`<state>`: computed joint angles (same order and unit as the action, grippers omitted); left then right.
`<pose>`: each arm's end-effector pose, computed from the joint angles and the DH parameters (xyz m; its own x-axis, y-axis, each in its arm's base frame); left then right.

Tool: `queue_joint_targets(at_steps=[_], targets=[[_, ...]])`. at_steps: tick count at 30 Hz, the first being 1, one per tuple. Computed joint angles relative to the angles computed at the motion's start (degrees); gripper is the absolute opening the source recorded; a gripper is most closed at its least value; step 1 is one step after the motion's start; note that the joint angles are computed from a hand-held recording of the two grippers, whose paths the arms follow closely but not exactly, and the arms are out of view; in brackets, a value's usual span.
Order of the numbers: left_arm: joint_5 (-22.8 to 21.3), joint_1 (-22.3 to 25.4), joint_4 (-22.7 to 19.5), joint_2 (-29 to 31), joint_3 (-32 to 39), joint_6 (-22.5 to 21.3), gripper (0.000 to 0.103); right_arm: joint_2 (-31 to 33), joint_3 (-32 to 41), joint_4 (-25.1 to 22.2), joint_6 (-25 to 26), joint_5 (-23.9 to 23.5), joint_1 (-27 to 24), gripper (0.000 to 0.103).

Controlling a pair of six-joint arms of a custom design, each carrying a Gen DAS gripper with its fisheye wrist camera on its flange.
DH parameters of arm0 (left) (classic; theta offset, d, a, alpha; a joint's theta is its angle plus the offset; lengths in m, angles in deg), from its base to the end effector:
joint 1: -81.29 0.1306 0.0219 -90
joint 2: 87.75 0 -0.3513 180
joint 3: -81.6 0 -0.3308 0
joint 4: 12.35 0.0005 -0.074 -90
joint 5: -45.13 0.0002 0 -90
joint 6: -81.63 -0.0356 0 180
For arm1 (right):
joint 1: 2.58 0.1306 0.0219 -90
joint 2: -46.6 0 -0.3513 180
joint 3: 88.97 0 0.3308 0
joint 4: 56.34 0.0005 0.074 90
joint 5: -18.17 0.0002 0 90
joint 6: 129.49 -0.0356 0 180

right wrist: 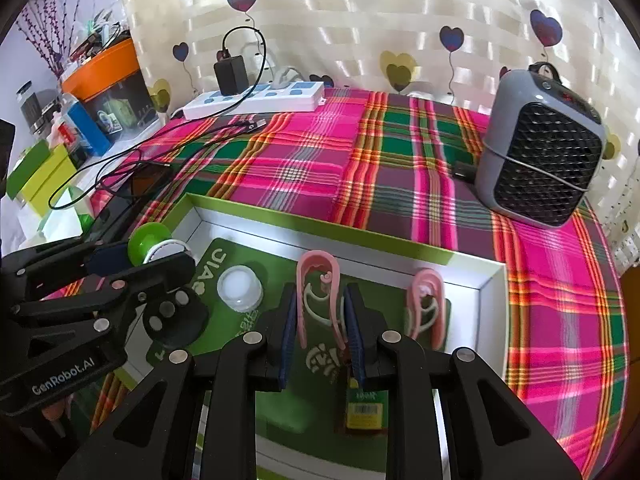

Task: Organize rigid objects
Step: 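Carry the spool with the left tool while the right tool carries the pink clip over the box, then lower and release the spool with the left tool while the right tool releases the pink clip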

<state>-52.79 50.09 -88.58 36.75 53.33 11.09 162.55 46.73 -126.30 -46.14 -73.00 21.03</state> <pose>0.5040 -0.3001 0.4889 -0.7538 0.0708 -0.6532 0.1958 0.9732 -0.1205 0.5102 0.2233 0.4739 -0.7471 -0.2002 -0.6339 -0.3281 0.9404 0.0897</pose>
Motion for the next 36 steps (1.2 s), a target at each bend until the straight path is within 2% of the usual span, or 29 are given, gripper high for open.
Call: queue_joint_targets(at_steps=[13,36], targets=[[-0.01,0.54,-2.23,3.39,3.75,-0.42,0.032,3.06,3.21,-0.89,-0.26,-0.22,0.37,0.024],[-1.3,0.0,-3.39,5.51,6.27,-2.34,0.032,5.12,5.47,-2.44,-0.42,-0.36,0.36,0.024]])
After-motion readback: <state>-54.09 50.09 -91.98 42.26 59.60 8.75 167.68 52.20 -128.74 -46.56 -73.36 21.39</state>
